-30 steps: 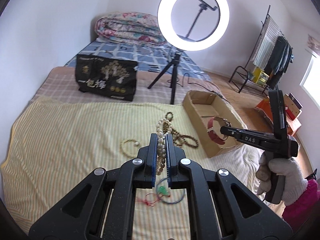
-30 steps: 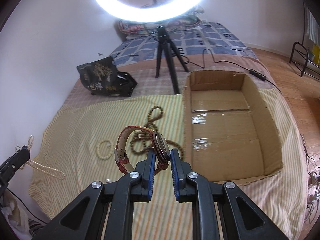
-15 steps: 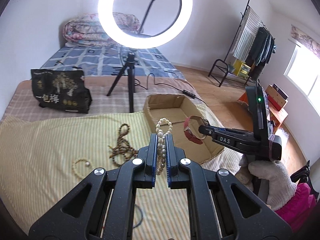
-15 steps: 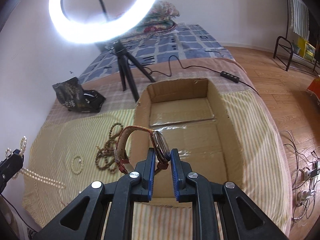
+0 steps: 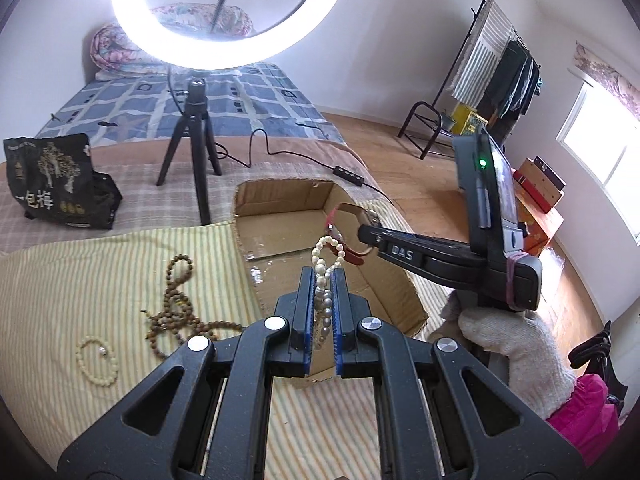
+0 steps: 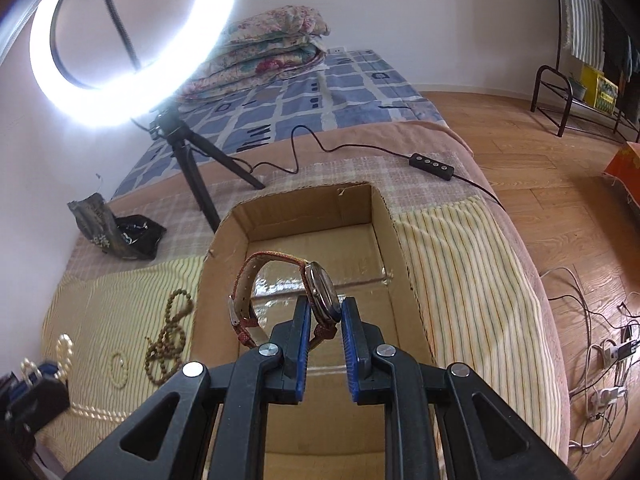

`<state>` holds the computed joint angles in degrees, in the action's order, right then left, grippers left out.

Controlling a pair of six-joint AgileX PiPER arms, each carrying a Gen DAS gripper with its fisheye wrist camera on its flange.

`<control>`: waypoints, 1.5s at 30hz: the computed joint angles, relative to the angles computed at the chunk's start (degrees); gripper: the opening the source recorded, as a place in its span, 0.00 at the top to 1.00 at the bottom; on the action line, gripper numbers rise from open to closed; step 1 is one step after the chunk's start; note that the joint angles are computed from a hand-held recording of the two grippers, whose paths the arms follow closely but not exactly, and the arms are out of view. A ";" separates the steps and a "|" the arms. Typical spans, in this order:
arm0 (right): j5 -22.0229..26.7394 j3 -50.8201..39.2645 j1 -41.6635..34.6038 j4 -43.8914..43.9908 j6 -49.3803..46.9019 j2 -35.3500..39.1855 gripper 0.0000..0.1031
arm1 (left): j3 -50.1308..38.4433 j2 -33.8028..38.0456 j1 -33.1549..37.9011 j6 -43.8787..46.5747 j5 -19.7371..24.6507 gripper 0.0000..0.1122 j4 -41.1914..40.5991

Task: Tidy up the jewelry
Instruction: 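Carry the pearl necklace and the watch in both tools over the cardboard box, then open both tools to drop the necklace and watch into the box, then withdraw both tools from the box back toward the remaining jewelry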

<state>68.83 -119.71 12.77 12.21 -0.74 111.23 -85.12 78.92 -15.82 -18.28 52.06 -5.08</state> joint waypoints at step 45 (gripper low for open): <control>-0.70 -4.15 2.54 -5.66 5.38 -0.95 0.28 | 3.34 -5.68 -2.72 1.23 2.23 0.73 7.81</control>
